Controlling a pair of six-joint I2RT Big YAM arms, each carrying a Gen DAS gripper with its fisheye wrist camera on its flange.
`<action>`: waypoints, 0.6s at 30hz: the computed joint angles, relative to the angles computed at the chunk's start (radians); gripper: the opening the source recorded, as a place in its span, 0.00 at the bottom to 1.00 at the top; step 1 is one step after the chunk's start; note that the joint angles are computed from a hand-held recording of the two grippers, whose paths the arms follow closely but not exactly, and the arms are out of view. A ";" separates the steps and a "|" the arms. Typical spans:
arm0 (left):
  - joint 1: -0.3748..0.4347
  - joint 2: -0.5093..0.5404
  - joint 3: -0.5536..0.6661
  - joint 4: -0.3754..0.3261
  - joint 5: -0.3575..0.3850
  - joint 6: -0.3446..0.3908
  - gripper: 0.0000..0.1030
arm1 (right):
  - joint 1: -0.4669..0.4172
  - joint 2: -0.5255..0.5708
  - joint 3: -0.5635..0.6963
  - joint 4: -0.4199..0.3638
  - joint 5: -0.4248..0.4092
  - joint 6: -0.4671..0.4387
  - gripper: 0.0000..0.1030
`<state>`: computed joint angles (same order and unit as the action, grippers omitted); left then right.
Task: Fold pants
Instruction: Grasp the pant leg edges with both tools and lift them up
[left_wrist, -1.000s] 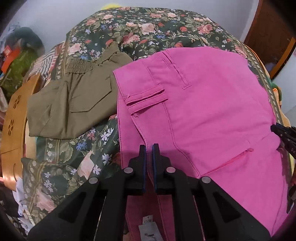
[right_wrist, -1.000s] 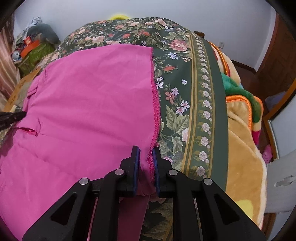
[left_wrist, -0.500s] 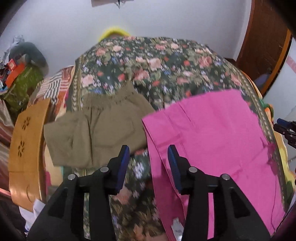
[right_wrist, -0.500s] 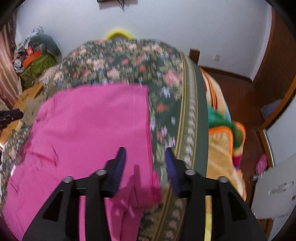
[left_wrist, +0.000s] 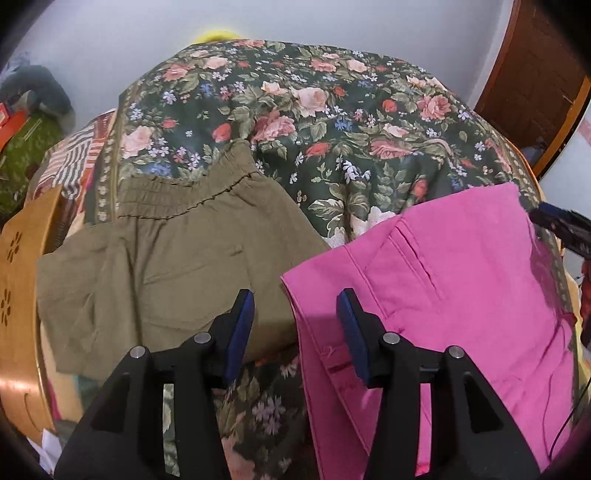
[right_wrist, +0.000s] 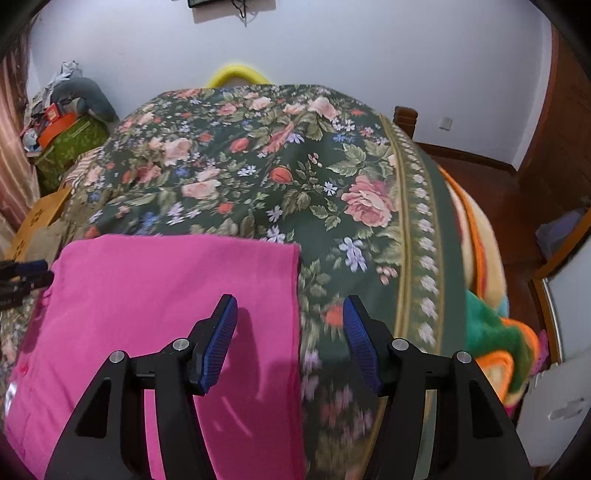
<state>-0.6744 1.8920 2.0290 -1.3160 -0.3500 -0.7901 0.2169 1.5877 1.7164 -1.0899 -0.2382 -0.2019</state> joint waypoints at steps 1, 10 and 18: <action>0.002 -0.001 -0.007 0.011 0.002 0.005 0.47 | -0.001 0.012 0.009 0.000 -0.001 0.000 0.54; 0.052 -0.048 -0.116 0.177 0.191 -0.021 0.27 | 0.000 0.078 0.053 0.013 -0.106 0.053 0.46; -0.009 0.036 0.057 -0.007 -0.018 0.027 0.08 | 0.017 0.047 0.022 0.047 -0.059 0.058 0.03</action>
<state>-0.6830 1.9280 2.0857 -1.3230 -0.3678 -0.7635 0.2341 1.6346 1.7389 -1.0425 -0.2972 -0.1435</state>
